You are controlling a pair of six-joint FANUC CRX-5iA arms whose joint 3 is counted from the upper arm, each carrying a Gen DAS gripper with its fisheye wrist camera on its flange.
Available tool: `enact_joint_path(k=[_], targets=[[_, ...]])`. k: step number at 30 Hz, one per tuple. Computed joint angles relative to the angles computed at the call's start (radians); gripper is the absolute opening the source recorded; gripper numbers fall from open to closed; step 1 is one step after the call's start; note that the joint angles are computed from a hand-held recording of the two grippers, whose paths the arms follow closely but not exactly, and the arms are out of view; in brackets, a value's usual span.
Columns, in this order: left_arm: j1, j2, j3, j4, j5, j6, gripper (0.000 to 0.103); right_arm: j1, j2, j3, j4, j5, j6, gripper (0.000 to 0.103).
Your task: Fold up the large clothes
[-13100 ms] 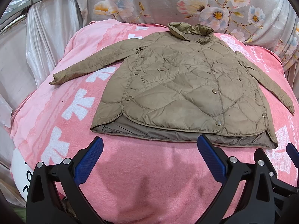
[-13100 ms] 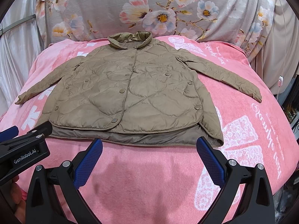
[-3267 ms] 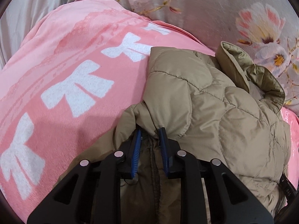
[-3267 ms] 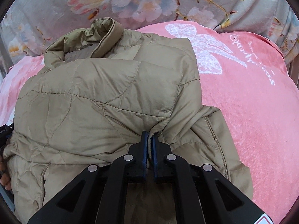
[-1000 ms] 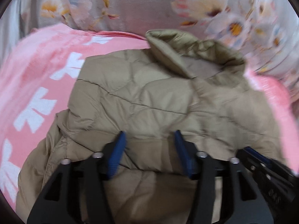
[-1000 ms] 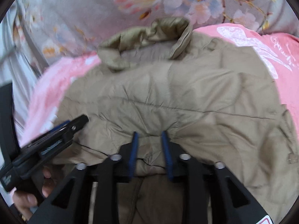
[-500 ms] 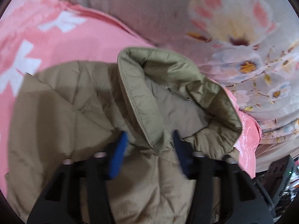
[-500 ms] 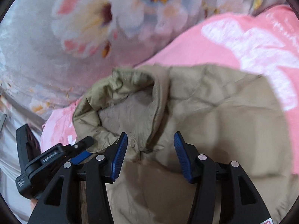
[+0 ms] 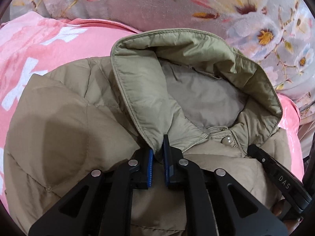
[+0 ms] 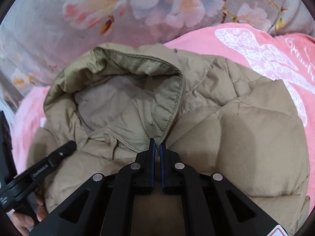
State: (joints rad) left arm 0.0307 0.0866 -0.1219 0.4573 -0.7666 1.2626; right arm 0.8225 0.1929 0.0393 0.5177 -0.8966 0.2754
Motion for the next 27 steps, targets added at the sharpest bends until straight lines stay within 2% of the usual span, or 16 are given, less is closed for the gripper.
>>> enact_joint_path(k=[5, 14, 16, 17, 20, 21, 22, 23, 24, 25, 26, 27], targets=[[-0.006, -0.013, -0.043, 0.017, 0.057, -0.023, 0.010, 0.015, 0.024, 0.001, 0.053, -0.030, -0.016, 0.001], [-0.015, -0.014, -0.036, -0.021, 0.066, -0.002, 0.010, 0.008, 0.032, 0.011, 0.040, -0.025, -0.002, 0.001], [-0.015, -0.022, -0.039, -0.026, 0.062, 0.000, 0.010, 0.000, 0.024, 0.010, 0.012, -0.006, 0.015, 0.002], [-0.006, -0.031, -0.047, -0.010, 0.052, -0.019, 0.010, -0.008, 0.012, 0.018, -0.043, -0.003, 0.067, 0.002], [0.038, -0.081, -0.074, 0.036, -0.002, -0.105, 0.016, 0.006, -0.048, 0.016, -0.105, -0.075, 0.169, 0.003], [0.061, -0.104, -0.061, 0.007, -0.039, -0.108, 0.018, 0.013, -0.070, 0.010, -0.098, -0.101, 0.169, 0.006], [0.083, -0.118, -0.051, 0.005, -0.062, -0.124, 0.023, 0.021, -0.096, -0.004, -0.080, -0.111, 0.151, 0.017], [0.099, -0.125, -0.044, 0.024, -0.070, -0.142, 0.030, 0.022, -0.135, -0.032, -0.044, -0.086, 0.101, 0.021], [0.120, -0.120, -0.013, 0.046, -0.086, -0.126, 0.047, 0.011, -0.160, -0.048, -0.041, -0.038, 0.069, 0.033], [0.134, -0.104, 0.014, 0.093, -0.102, -0.106, 0.061, -0.013, -0.186, -0.061, -0.064, 0.049, 0.034, 0.048], [0.145, -0.085, 0.029, 0.163, -0.119, -0.104, 0.064, -0.049, -0.201, -0.064, -0.135, 0.161, 0.019, 0.056], [0.157, -0.039, 0.055, 0.285, -0.159, -0.102, 0.065, -0.087, -0.201, -0.054, -0.238, 0.262, 0.035, 0.060]])
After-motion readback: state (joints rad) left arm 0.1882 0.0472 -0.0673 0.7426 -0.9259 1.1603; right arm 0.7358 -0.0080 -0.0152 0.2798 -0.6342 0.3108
